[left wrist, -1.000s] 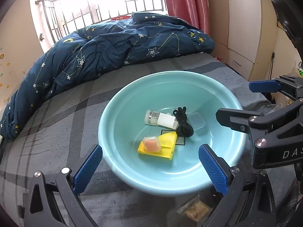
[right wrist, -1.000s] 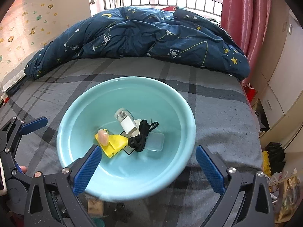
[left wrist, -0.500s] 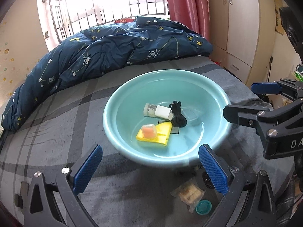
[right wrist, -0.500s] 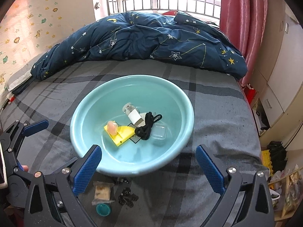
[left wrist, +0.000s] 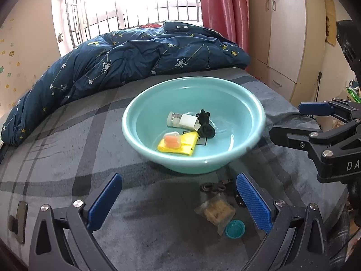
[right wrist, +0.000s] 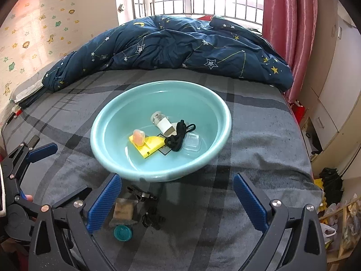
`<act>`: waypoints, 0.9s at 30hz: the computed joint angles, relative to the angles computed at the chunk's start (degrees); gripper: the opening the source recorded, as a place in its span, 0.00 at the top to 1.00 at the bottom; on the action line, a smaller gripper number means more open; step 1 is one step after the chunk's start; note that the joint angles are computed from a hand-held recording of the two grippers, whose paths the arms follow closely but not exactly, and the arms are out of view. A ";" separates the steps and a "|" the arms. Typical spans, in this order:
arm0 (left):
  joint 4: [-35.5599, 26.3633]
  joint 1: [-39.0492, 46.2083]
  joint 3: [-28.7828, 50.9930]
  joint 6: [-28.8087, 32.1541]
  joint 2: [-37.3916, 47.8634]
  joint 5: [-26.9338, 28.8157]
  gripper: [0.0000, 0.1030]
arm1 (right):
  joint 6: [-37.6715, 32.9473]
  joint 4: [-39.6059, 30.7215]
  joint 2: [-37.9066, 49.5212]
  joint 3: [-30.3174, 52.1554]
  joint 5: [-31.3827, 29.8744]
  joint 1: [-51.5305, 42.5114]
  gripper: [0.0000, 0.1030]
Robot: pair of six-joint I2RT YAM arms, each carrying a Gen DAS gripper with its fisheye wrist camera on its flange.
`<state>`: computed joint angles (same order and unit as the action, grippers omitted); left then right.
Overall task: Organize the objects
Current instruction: 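Withdraw both grippers from the basin toward the remaining items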
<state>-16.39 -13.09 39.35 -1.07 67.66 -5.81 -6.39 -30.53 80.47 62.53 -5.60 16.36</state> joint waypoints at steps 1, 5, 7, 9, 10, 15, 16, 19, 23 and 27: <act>0.24 -0.26 -0.90 -0.26 -0.65 -0.27 0.00 | -0.16 0.55 -0.60 -0.89 0.00 0.06 0.01; 1.06 -1.03 -3.77 -1.62 -2.97 -0.75 0.00 | -0.19 2.88 -2.85 -4.61 -0.48 0.04 0.01; 1.67 -1.54 -5.41 -2.27 -4.08 -1.02 0.00 | 0.07 3.61 -3.59 -6.02 -0.76 0.03 0.01; 2.28 -1.83 -6.60 -2.55 -4.82 -1.33 0.00 | 0.10 4.79 -4.46 -7.74 -1.07 -0.08 0.01; 2.87 -2.08 -7.50 -2.79 -5.39 -1.51 0.00 | 0.01 5.41 -4.94 -8.64 -1.04 -0.05 0.01; 4.83 -2.61 -10.27 -3.96 -6.64 -1.70 0.00 | -0.36 8.87 -7.31 -13.27 -0.82 0.09 0.01; 5.31 -2.67 -10.84 -4.18 -6.92 -1.68 0.00 | -0.26 9.35 -7.51 -13.88 -0.92 0.05 0.01; 7.10 -3.49 -12.69 -4.26 -7.69 -2.74 0.00 | -0.26 10.93 -8.46 -16.04 -0.98 -0.19 0.01; 8.73 -4.26 -15.01 -5.14 -8.29 -3.13 0.00 | -0.14 12.99 -9.24 -18.52 -1.29 -0.55 0.01; 10.44 -5.37 -16.83 -5.60 -7.76 -3.59 0.00 | 0.14 14.76 -8.78 -20.56 -1.65 -0.84 0.01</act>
